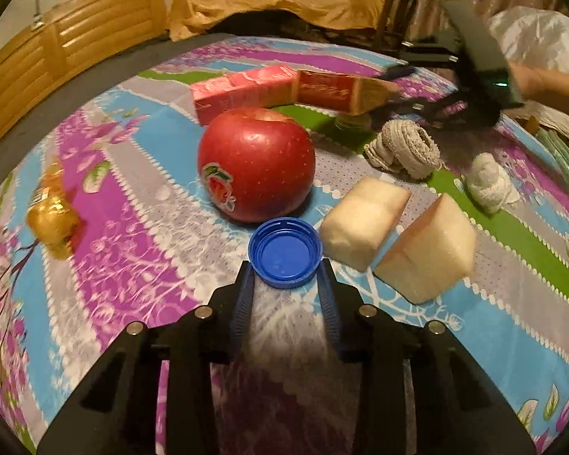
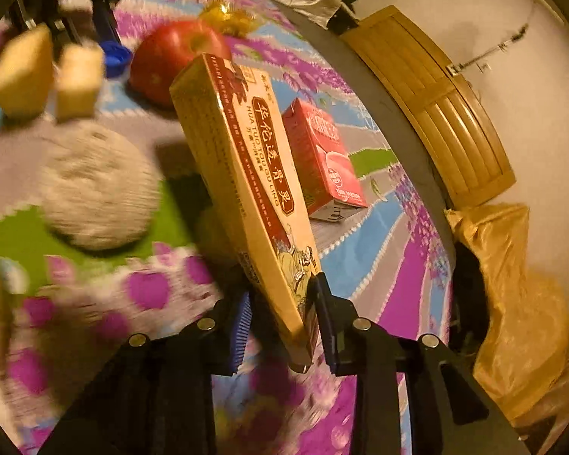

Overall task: Collect trash
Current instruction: 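Grasp the blue bottle cap with the left gripper while the right grasps the toothpaste box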

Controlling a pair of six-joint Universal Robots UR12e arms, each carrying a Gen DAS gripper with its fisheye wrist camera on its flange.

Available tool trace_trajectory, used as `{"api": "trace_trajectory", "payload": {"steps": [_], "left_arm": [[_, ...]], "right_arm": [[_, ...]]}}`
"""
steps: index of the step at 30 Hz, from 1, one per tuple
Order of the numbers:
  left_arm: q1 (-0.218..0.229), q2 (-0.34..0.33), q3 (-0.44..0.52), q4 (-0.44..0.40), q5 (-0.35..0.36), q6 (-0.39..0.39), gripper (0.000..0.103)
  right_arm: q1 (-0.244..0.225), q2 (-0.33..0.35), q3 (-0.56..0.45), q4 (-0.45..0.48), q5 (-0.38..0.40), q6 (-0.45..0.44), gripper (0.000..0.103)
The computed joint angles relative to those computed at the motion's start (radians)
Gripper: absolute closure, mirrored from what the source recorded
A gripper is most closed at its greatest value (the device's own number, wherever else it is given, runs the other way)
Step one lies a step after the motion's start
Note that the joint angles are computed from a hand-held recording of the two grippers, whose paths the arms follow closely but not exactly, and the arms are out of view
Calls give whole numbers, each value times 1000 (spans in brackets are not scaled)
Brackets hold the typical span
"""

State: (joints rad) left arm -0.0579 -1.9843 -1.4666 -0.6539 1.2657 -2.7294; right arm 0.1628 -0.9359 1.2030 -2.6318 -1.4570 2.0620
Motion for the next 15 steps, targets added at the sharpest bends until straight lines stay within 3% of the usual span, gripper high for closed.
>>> {"api": "trace_trajectory", "payload": {"steps": [6, 11, 15], "left_arm": [[8, 91, -134, 122, 47, -131, 70], [-18, 168, -224, 165, 135, -231, 70], [-52, 218, -269, 199, 179, -344, 70]], "right_arm": [[-35, -144, 170, -4, 75, 166, 75], [-59, -268, 298, 23, 126, 397, 77], [-82, -359, 377, 56, 214, 591, 77]]}}
